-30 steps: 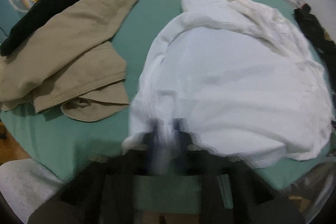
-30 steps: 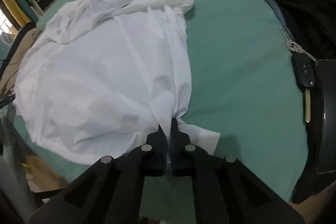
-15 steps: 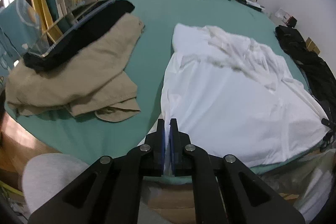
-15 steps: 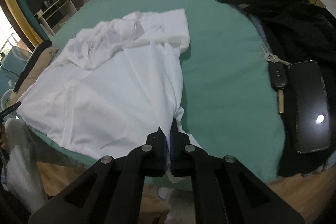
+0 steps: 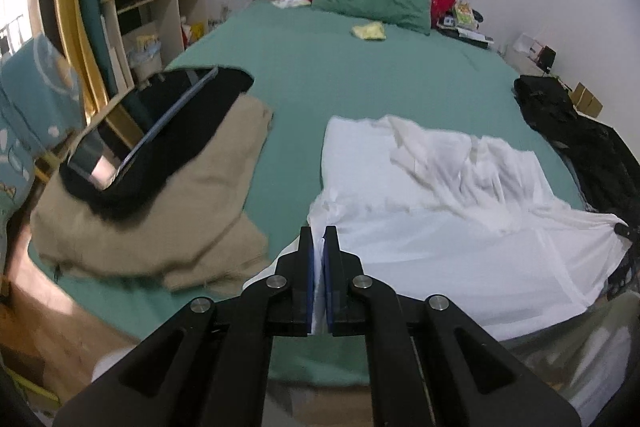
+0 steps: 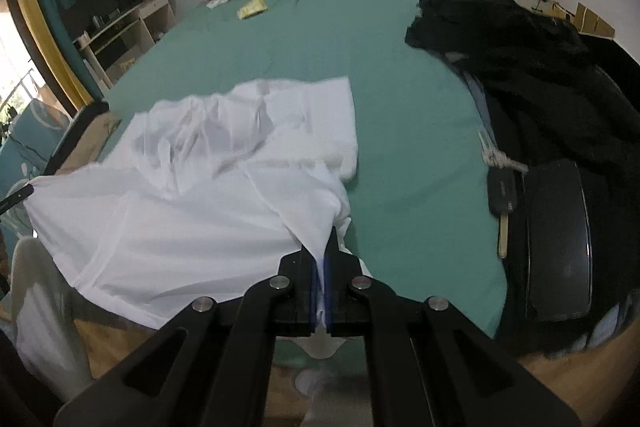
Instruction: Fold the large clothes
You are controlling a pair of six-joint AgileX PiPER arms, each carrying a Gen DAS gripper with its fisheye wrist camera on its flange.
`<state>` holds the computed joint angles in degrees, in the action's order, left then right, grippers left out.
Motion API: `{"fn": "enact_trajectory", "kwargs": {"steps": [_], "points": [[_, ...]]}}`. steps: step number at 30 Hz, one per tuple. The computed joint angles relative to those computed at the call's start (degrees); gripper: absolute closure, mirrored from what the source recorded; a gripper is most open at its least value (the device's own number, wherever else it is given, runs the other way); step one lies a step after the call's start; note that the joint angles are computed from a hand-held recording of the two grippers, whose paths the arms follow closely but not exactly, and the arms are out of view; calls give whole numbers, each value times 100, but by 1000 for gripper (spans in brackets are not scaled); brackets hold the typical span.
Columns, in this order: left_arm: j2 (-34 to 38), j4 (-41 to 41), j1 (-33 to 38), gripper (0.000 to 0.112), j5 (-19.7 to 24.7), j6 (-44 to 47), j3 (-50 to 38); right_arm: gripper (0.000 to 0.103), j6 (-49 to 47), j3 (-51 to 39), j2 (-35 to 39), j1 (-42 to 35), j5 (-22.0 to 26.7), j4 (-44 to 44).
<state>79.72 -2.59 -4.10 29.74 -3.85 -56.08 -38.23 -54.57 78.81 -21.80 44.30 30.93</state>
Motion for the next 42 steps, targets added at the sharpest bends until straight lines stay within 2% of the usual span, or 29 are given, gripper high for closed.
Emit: {"fn": "enact_trajectory", "kwargs": {"steps": [9,15,20,27,32,34,35,36,38,39,40,41,42], "points": [[1513,202,-30,107,-423,-94,-1342,101,61,-1546,1495,280,-294,75],[2489,570,-169,107,-299,-465,-2457,100,348,-3045,2837,436,-128,73],[3516,791,-212,107,24,-726,-3654,100,777,-4500,3997,614,118,-218],[4824,1356,-304,107,323,-991,-5031,100,1223,-5895,5200,670,402,-499],[5865,1213,-354,107,1025,-798,-6391,99,1651,-6833,5937,820,765,-941],[6409,814,-292,103,1671,-498,-7232,90,2023,-7189,6205,946,942,-1444],[6517,680,-251,101,1783,-453,-7391,85,2191,-7304,6277,998,1002,-1662],[6504,539,-193,97,1690,-485,-7321,78,2273,-7256,6252,1034,931,-1790],[6127,653,-148,83,1066,-817,-6634,70,2262,-6791,5949,1045,463,-1886],[5816,927,-153,71,630,-1134,-6146,61,2291,-6505,5746,1067,194,-2014],[5641,1124,-158,60,409,-1337,-5887,50,2440,-6111,5450,1130,-205,-2348],[5423,1347,-166,59,164,-1569,-5595,45,2570,-5841,5263,1176,-481,-2586],[5177,1426,-160,59,-70,-1657,-5305,40,2796,-5352,4919,1241,-972,-2961]]}}
